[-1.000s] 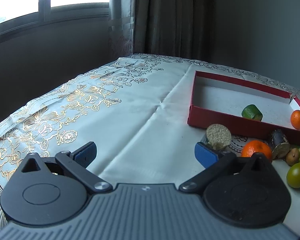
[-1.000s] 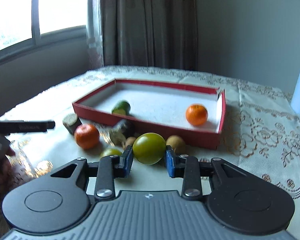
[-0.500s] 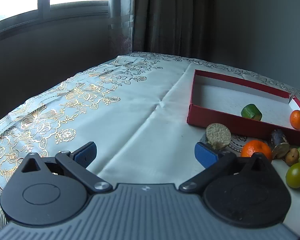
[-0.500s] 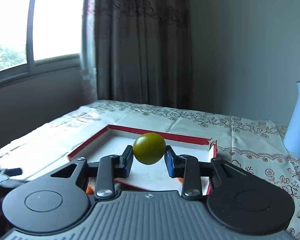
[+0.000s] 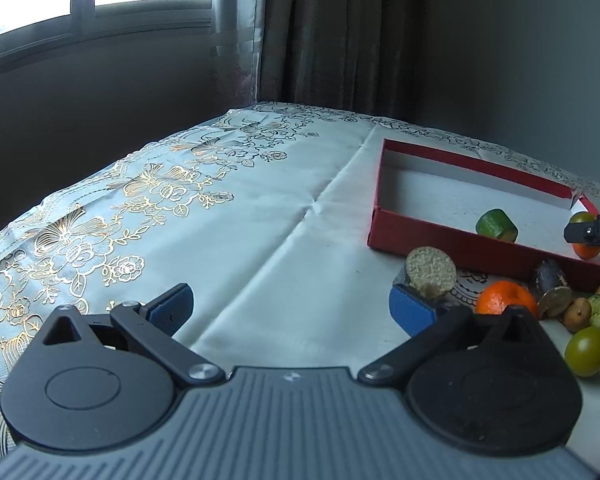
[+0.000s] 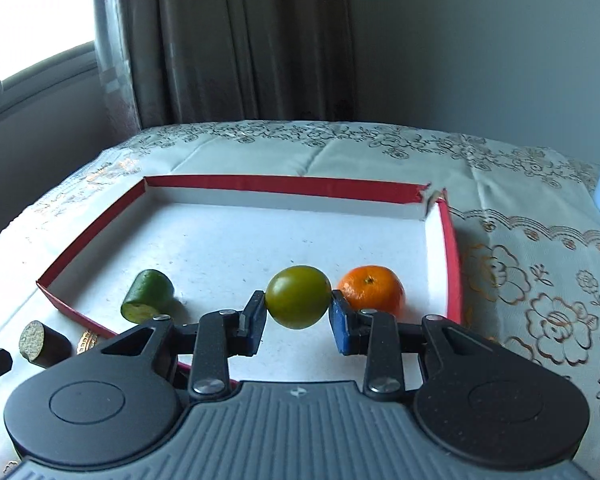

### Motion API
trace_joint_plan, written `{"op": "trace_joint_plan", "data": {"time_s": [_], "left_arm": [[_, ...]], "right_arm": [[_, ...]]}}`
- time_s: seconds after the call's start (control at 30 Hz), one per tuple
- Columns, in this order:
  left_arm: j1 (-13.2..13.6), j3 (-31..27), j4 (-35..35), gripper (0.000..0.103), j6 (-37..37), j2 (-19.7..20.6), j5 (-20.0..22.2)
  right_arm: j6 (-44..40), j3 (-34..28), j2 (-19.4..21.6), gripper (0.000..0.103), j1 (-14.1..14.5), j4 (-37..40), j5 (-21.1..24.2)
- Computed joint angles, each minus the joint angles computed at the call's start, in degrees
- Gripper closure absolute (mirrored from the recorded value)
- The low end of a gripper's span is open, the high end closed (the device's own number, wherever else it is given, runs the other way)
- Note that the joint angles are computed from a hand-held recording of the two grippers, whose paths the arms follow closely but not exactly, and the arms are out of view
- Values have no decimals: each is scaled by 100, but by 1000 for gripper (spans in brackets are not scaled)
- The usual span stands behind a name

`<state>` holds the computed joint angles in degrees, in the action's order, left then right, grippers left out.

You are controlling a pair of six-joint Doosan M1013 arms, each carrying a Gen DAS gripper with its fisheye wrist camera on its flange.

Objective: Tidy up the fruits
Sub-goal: 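Carry the green tomato into the red box and release it, then close the left gripper on the round sugarcane piece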

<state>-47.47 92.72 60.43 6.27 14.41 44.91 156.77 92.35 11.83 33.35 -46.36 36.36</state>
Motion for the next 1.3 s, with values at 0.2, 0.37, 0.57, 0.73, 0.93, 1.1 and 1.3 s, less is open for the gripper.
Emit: {"op": "trace_joint_plan", "data": {"time_s": [0.2,0.37,0.57,0.73,0.93,1.1,1.3], "left_arm": [[6,-2,-20,0,-4,-1,-1],[-5,-3,5,0,-53,2,53],[4,-7,-41,0,-31,-3,44],[-30,127,313,1,-148,-73,-227],[-150,144,748,11,95,-63,-280],[-133,-85,479,23,868,69,-395],[-123,-115,670,24,1263,92,-915]], "right_arm": [[190,77,-67,65,88,-268,-5],[1003,456,-423,55,220,-974,-64],[1736,1097,-834,33,586,-1970,693],[1987,1465,-997,33,632,-1841,817],[2258,1565,-1103,29,473,-1597,454],[2304,1595,-1132,29,452,-1596,308],[2269,1624,-1152,29,410,-1516,178]]}}
